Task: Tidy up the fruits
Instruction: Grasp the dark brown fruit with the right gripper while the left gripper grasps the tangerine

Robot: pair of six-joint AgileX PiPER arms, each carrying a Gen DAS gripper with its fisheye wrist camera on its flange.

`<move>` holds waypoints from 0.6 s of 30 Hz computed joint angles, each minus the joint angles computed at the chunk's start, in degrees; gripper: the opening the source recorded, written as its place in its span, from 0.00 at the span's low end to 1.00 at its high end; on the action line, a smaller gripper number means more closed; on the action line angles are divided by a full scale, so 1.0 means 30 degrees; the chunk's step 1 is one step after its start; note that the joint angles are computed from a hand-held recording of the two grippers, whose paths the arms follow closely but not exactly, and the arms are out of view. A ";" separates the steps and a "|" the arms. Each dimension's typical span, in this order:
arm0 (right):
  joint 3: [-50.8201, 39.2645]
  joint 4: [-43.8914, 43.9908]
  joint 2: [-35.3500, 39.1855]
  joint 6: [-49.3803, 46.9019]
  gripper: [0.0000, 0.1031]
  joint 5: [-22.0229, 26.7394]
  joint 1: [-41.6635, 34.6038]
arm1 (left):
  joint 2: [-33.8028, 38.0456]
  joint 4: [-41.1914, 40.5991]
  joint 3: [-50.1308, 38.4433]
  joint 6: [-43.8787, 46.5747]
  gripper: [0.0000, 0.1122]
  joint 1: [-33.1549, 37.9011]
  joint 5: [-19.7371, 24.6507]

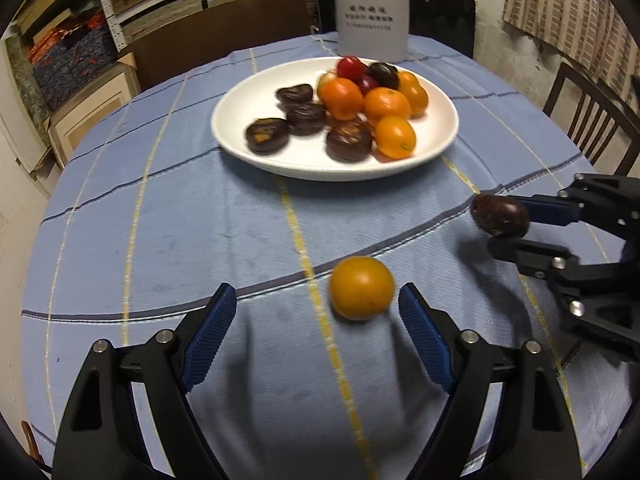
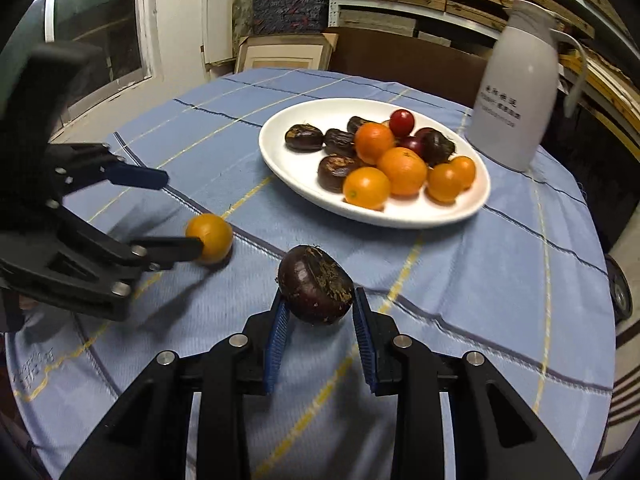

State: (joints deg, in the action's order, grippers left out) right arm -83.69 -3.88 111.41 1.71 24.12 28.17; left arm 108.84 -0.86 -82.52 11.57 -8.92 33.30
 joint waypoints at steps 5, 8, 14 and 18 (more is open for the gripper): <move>0.0837 0.0892 -0.0382 -0.0677 0.32 -0.0470 -0.0165 | 0.1022 0.0597 -0.1186 -0.1302 0.72 -0.0463 0.0508; 0.0641 0.1298 -0.0123 -0.0899 0.32 -0.0437 -0.0201 | 0.1513 0.0595 -0.1843 -0.1468 0.68 -0.0524 0.0912; 0.0755 0.1831 -0.0053 -0.1218 0.32 -0.0631 -0.0212 | 0.1634 0.0894 -0.1798 -0.1208 0.33 -0.0888 0.1614; 0.0891 0.1827 -0.0056 -0.1064 0.32 -0.0697 -0.0210 | 0.1440 0.1458 -0.1488 -0.1787 0.33 -0.1015 0.1497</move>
State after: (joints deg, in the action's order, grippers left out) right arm -81.02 1.60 111.24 -1.48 22.03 27.54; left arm 113.16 3.52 -86.98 6.21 -11.96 37.79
